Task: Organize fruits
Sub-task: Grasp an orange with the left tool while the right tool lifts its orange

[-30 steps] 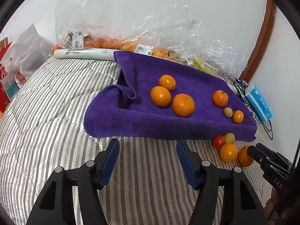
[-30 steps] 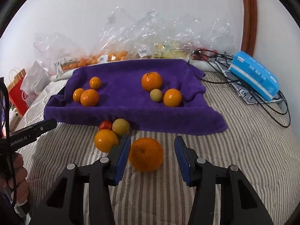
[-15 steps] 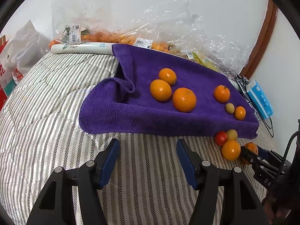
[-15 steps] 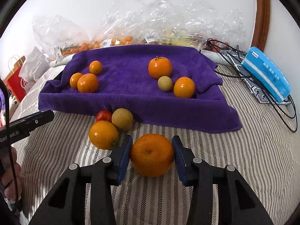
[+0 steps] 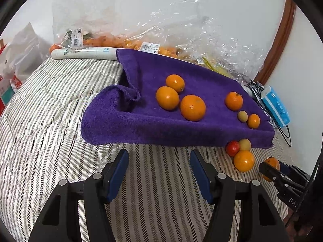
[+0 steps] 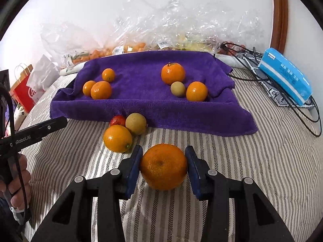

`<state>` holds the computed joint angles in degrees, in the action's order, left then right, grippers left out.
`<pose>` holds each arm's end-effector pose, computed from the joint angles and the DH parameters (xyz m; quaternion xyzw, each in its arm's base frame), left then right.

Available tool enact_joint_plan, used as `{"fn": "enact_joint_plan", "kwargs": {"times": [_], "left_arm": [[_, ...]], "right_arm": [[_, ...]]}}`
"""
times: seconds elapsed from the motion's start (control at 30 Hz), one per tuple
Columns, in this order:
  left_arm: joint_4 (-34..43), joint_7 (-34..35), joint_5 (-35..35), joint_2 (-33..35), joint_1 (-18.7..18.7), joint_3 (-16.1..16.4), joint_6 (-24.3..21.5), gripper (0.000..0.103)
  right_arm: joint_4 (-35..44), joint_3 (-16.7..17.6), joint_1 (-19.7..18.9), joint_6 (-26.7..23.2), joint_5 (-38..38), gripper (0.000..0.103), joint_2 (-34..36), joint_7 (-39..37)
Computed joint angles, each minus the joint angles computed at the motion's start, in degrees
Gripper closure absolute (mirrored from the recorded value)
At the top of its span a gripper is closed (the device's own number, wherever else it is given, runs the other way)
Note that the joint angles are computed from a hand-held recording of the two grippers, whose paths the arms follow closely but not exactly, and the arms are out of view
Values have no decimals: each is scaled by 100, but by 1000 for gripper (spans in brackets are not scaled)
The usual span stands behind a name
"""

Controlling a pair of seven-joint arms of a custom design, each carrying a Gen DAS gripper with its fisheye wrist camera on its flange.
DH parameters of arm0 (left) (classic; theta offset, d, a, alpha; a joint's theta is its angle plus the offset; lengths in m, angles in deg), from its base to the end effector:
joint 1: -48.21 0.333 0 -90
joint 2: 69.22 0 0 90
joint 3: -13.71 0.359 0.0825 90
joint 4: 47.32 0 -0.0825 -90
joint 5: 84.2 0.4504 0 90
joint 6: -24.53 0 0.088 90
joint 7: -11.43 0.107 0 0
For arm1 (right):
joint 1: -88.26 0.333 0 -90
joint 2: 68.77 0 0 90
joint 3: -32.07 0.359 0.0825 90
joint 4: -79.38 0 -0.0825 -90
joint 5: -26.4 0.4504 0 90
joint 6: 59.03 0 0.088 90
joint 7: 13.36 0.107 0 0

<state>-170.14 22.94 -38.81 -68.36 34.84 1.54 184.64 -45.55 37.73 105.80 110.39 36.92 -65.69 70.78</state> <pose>0.5590 -0.3032 0.4646 -0.7349 0.5659 -0.3158 0.1997 0.5965 0.2416 0.4519 -0.7624 0.5406 -0.1682 0.3132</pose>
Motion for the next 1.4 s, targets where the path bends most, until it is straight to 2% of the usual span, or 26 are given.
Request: {"fn": "enact_joint_plan", "kwargs": {"times": [0.17,0.3,0.4,0.47,0.57,0.67,0.77,0.83,0.9,0.97,1.0,1.13,1.27,1.4], "left_arm": [[-58,87,43,-8,13,10,377,42],[-12,458,-68,56,-32,-16,640,43],[-2,1056,-723,165,-89,-61,1137,44],[95,1712,-1415,322,-154,-157,1336,44],[469,1715,-1315,590,-496,-20,1055,44],[796,1915,-1582,848,-688,13,772,48],[1017,2001,-1866,1029,-813,52,504,50],[1140,2007,-2011,1139,-880,95,382,56],[1212,1581,-1646,1173,-1110,331,265,61],[1333,1331,-1322,1211,-1237,425,-11,64],[1331,1285,-1236,1210,-1235,425,-45,69],[1245,1111,-907,1146,-1220,414,-59,69],[1149,972,-634,1045,-1171,364,-175,69],[1193,984,-618,1073,-1105,289,-242,69]], "right_arm": [[-125,1,-34,66,214,60,-145,-251],[-238,-38,-52,87,543,60,-279,-569],[-367,-104,-70,143,472,60,-385,-560],[-434,-146,-79,157,493,60,-443,-597],[-551,-222,-79,146,663,60,-551,-821],[-701,-268,-119,224,561,60,-657,-818],[-805,-392,-55,209,890,60,-752,-1173],[-873,-445,-24,241,1059,60,-801,-1357],[-925,-488,10,258,1213,60,-841,-1503],[-927,-532,58,248,1416,60,-841,-1662],[-920,-565,100,230,1592,60,-835,-1798],[-872,-531,124,197,1870,60,-778,-1962],[-813,-380,54,209,1535,60,-662,-1767],[-782,-218,-156,100,260,60,-583,-784]]}}
